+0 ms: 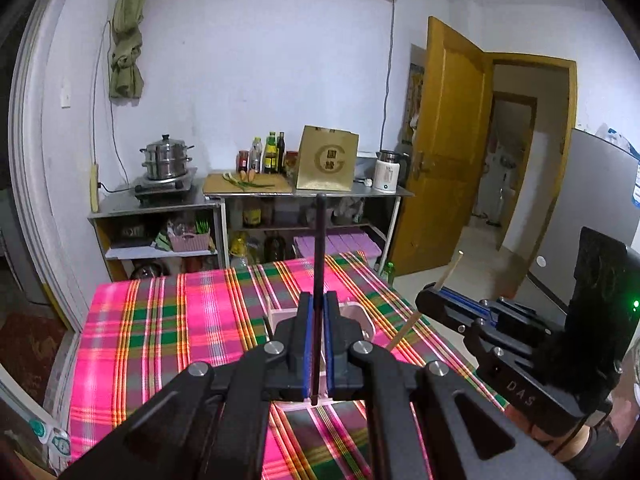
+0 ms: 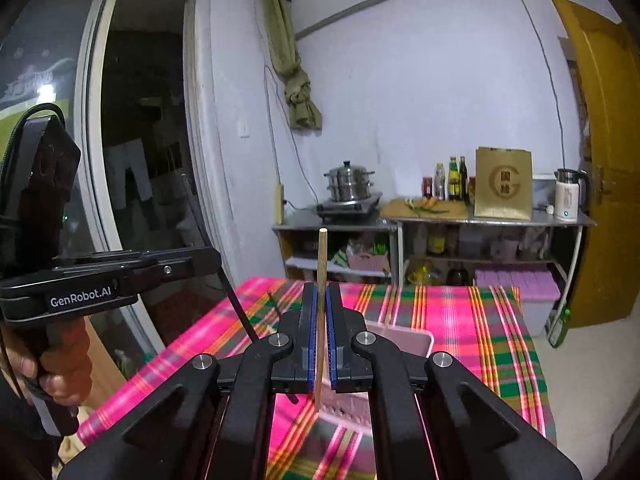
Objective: Organize utensils
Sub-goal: 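Lift the chopsticks with both tools and carry them over the basket, then lower the chopsticks into the basket and open both tools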
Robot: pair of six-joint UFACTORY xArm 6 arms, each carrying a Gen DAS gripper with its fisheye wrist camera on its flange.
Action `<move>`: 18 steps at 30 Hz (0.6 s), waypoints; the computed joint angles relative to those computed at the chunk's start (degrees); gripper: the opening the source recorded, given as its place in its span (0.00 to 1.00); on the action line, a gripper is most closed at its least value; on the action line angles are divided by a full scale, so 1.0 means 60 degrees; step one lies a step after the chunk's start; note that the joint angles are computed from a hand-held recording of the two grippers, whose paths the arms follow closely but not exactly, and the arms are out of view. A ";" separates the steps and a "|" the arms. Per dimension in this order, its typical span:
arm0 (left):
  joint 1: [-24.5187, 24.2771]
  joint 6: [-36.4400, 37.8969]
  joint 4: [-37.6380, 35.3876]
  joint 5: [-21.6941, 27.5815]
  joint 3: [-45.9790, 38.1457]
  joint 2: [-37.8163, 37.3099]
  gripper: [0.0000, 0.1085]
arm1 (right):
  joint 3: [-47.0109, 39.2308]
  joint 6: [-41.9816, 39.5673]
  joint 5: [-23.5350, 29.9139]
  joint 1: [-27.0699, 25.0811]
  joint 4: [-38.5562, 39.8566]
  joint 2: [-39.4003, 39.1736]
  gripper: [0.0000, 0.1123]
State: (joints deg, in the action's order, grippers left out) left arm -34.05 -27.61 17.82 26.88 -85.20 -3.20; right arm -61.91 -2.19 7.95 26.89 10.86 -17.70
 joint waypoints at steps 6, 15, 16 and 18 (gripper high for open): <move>0.0194 0.0202 -0.0159 -0.0064 -0.0651 0.0634 0.05 | -0.0632 -0.0638 -0.0465 -0.0099 0.0854 0.0770 0.04; 0.0455 0.0622 -0.0653 -0.0185 -0.1190 0.1573 0.05 | -0.1184 -0.1454 -0.0669 -0.0228 0.1828 0.1759 0.04; 0.0466 0.0660 -0.0701 -0.0190 -0.1230 0.1648 0.05 | -0.1202 -0.1601 -0.0684 -0.0231 0.2021 0.1836 0.04; 0.0500 0.0784 -0.0845 -0.0226 -0.1292 0.1812 0.05 | -0.1267 -0.1898 -0.0663 -0.0240 0.2378 0.2005 0.04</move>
State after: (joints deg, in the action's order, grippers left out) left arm -31.05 -22.91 12.75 25.52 -92.95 7.67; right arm -69.52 -13.58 3.98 25.45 25.13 -5.67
